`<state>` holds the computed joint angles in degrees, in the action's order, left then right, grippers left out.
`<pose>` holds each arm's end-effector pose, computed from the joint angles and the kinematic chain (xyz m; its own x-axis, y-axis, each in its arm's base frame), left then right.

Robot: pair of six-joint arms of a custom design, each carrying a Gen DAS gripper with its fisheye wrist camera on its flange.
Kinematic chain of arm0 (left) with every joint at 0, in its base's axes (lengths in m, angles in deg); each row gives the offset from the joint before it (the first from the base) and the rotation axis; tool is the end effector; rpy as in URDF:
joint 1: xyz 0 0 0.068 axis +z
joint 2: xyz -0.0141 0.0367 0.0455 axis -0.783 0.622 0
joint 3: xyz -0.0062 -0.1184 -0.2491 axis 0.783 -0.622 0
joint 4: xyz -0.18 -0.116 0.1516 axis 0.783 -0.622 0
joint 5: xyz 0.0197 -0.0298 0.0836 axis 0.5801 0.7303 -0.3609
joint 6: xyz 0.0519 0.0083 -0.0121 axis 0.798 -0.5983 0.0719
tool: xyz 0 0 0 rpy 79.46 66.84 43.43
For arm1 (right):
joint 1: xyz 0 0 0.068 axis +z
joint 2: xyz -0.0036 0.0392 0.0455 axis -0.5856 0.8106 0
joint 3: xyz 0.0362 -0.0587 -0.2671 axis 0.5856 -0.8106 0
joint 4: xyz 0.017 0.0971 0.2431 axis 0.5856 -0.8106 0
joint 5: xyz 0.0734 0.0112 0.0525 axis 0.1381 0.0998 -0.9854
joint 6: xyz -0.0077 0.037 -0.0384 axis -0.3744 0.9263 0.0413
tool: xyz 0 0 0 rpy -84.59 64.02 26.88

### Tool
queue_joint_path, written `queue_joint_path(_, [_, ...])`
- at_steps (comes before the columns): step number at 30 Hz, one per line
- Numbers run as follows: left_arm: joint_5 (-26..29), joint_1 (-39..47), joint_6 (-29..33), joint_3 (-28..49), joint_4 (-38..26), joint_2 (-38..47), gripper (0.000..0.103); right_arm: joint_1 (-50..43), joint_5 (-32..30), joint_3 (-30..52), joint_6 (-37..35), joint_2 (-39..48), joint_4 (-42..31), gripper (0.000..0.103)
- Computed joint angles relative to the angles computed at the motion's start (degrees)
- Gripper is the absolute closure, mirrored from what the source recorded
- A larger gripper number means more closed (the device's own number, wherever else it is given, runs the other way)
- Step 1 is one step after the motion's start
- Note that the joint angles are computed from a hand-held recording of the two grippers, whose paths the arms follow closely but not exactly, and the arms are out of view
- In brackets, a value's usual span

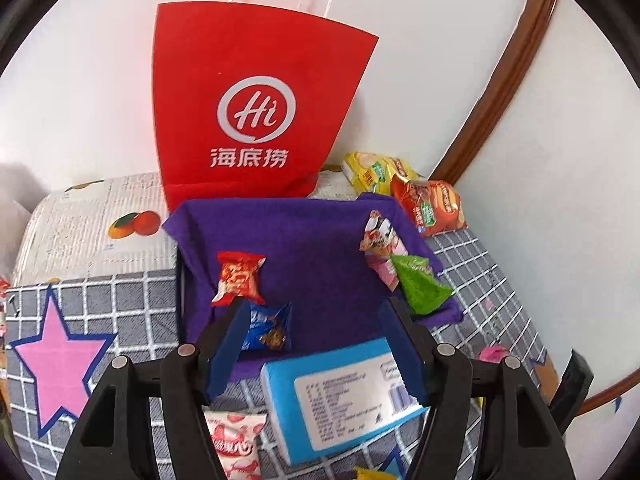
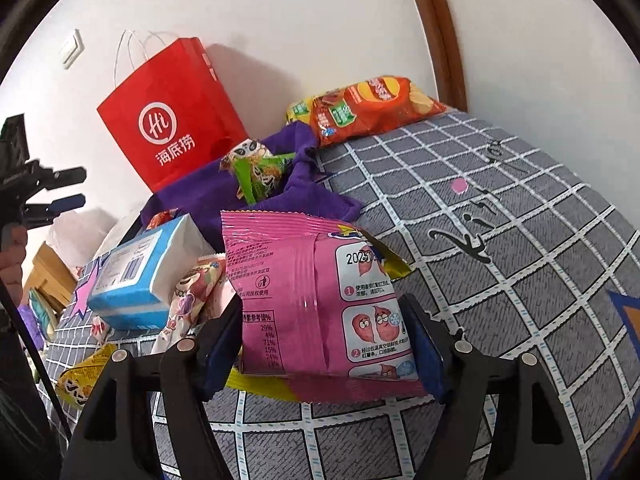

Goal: Organize snacks
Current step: 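Grasp the pink snack bag with the right tool, then grasp the red-white lychee candy packet with the left tool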

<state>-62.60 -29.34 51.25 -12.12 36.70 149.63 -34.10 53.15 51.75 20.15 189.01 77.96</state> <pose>0.2615 0.0916 0.2081 -0.7797 -0.2268 -0.5837 -0.0754 0.9594 -0.2719 0.2488 0.0213 0.0688 -0.7768 0.0374 -0.6287 -0.2290 0.9132 0.3372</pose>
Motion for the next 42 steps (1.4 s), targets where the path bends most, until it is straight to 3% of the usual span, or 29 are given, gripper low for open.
queue_joint_path(5, [-1.09,4.48,5.14,-6.32,-0.13,-3.77,0.038,-0.17,-1.49,1.35,-1.10,1.08,-2.16,0.031])
queue_joint_path(9, [-1.04,11.91,12.68,-13.81,2.53,-6.19,0.038,-0.15,-1.13,1.21,-0.76,1.19,-2.05,0.031])
queue_joint_path(14, [2.08,18.08,17.41,-17.01,5.06,-2.23,0.038,-0.82,-0.62,0.47,0.11,0.53,-1.44,0.032])
queue_joint_path(17, [3.51,18.00,17.82,-19.15,9.20,0.34,0.038,-0.05,0.38,0.98,-0.17,0.59,-2.37,0.032])
queue_joint_path(23, [-3.08,13.33,16.02,-25.94,24.38,5.12,0.037,-0.23,-1.37,2.32,-0.62,2.01,-3.82,0.031])
queue_joint_path(25, [-2.88,13.10,16.38,-29.29,30.50,5.16,0.036,-0.69,-2.03,2.25,-0.24,2.30,-3.43,0.031])
queue_joint_path(29, [-5.46,11.24,16.13,-30.14,31.24,4.39,0.034,-0.84,-2.26,1.91,0.59,2.31,-2.91,0.031])
queue_joint_path(36, [-7.13,8.91,16.27,-29.97,31.12,4.75,0.023,0.50,-0.72,2.03,0.38,1.80,-3.58,0.031])
queue_joint_path(42, [-5.91,9.35,16.09,-29.50,31.00,5.36,0.023,3.52,3.81,2.51,-1.61,0.71,-5.59,0.031])
